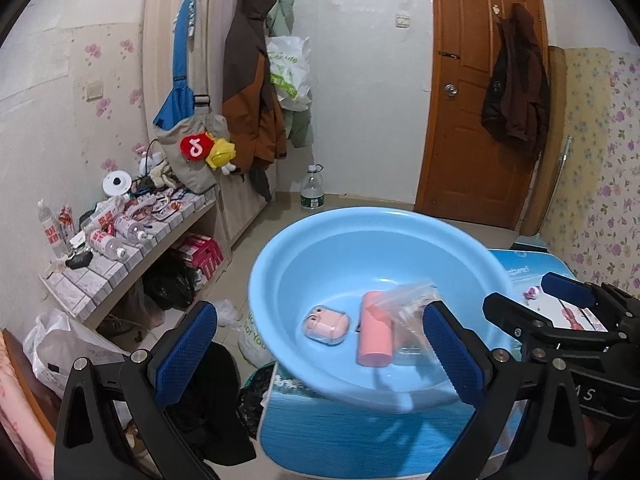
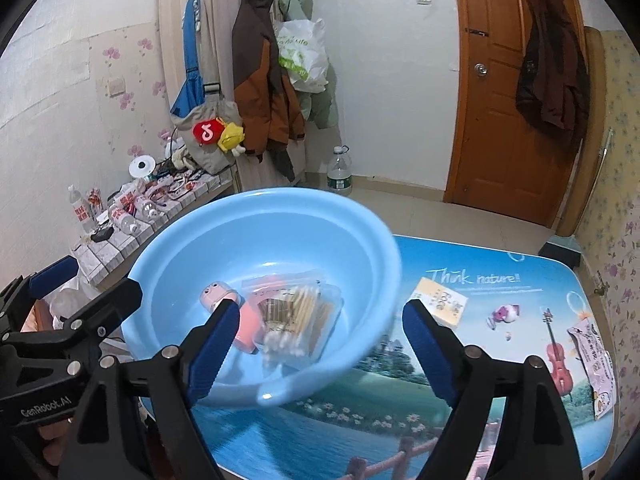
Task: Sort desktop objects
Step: 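Move both grippers back from the basin toward the tissue pack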
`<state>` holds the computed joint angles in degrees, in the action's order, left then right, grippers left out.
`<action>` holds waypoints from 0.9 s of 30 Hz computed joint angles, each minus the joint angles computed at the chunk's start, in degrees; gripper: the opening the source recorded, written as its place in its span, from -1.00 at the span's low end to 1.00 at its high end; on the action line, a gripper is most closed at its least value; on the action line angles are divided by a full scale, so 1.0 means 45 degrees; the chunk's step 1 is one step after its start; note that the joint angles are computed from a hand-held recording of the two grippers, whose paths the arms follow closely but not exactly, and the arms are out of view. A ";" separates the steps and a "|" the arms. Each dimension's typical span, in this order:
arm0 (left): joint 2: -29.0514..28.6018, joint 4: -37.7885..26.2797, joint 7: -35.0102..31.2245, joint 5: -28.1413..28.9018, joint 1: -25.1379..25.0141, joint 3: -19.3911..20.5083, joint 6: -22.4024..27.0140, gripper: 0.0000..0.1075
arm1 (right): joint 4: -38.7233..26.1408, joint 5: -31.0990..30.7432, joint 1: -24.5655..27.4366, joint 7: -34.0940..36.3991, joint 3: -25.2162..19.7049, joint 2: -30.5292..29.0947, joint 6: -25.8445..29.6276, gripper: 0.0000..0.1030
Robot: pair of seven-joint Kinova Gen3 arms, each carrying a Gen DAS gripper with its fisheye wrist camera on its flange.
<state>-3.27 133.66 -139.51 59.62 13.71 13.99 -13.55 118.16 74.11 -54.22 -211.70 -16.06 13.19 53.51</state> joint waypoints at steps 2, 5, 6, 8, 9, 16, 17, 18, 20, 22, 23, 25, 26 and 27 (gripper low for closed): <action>-0.0155 -0.0027 -0.0693 0.0758 0.0054 0.0253 -0.0079 0.92 | 0.0294 -0.0068 -0.0082 -0.0243 -0.0061 -0.0282 0.0243 0.68; -0.0362 -0.0049 -0.1621 0.1908 0.0261 0.0676 -0.0353 0.92 | 0.0956 -0.0276 -0.0165 -0.0846 -0.0304 -0.0860 0.0739 0.69; -0.0392 -0.0066 -0.1817 0.2176 0.0373 0.0760 -0.0444 0.92 | 0.1204 -0.0368 -0.0158 -0.1029 -0.0412 -0.1066 0.0874 0.69; -0.0424 -0.0114 -0.2160 0.2668 0.0641 0.0903 -0.0635 0.92 | 0.1674 -0.0624 -0.0179 -0.1441 -0.0676 -0.1429 0.1241 0.69; -0.0430 -0.0153 -0.2375 0.2982 0.0832 0.1003 -0.0761 0.92 | 0.1900 -0.0790 -0.0172 -0.1576 -0.0805 -0.1636 0.1405 0.69; -0.0227 -0.0526 -0.3383 0.4331 0.2375 0.1202 -0.1634 0.92 | 0.3206 -0.1827 -0.0072 -0.2196 -0.1762 -0.3004 0.2409 0.69; -0.0184 -0.0616 -0.3549 0.4542 0.2633 0.1274 -0.1815 0.92 | 0.3294 -0.1948 -0.0041 -0.2258 -0.1883 -0.3144 0.2533 0.69; -0.0151 -0.0659 -0.3593 0.4592 0.2819 0.1241 -0.1901 0.92 | 0.3445 -0.2129 -0.0039 -0.2342 -0.2032 -0.3363 0.2687 0.69; -0.0097 -0.0804 -0.3803 0.4880 0.3247 0.1315 -0.2197 0.92 | 0.3569 -0.2423 -0.0008 -0.2437 -0.2304 -0.3616 0.2994 0.69; -0.0091 -0.0854 -0.3755 0.4815 0.3484 0.1198 -0.2173 0.92 | 0.3610 -0.2735 -0.0010 -0.2441 -0.2578 -0.3787 0.3344 0.69; -0.0043 -0.0917 -0.3816 0.4920 0.3626 0.1233 -0.2271 0.92 | 0.3708 -0.2939 -0.0041 -0.2440 -0.2721 -0.3947 0.3534 0.69; 0.0045 -0.1011 -0.3922 0.5140 0.3890 0.1272 -0.2424 0.92 | 0.3865 -0.3290 -0.0099 -0.2582 -0.3004 -0.4139 0.3884 0.69; 0.0081 -0.1023 -0.3925 0.5214 0.4021 0.1283 -0.2500 0.92 | 0.3906 -0.3458 -0.0132 -0.2670 -0.3147 -0.4211 0.4032 0.70; 0.0130 -0.1038 -0.3919 0.5273 0.4149 0.1300 -0.2576 0.92 | 0.4014 -0.3627 -0.0154 -0.2774 -0.3254 -0.4344 0.4102 0.75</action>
<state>-2.68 128.99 -157.15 83.35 32.38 19.84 -25.15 136.22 57.79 -54.91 -224.18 -30.70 -6.36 71.97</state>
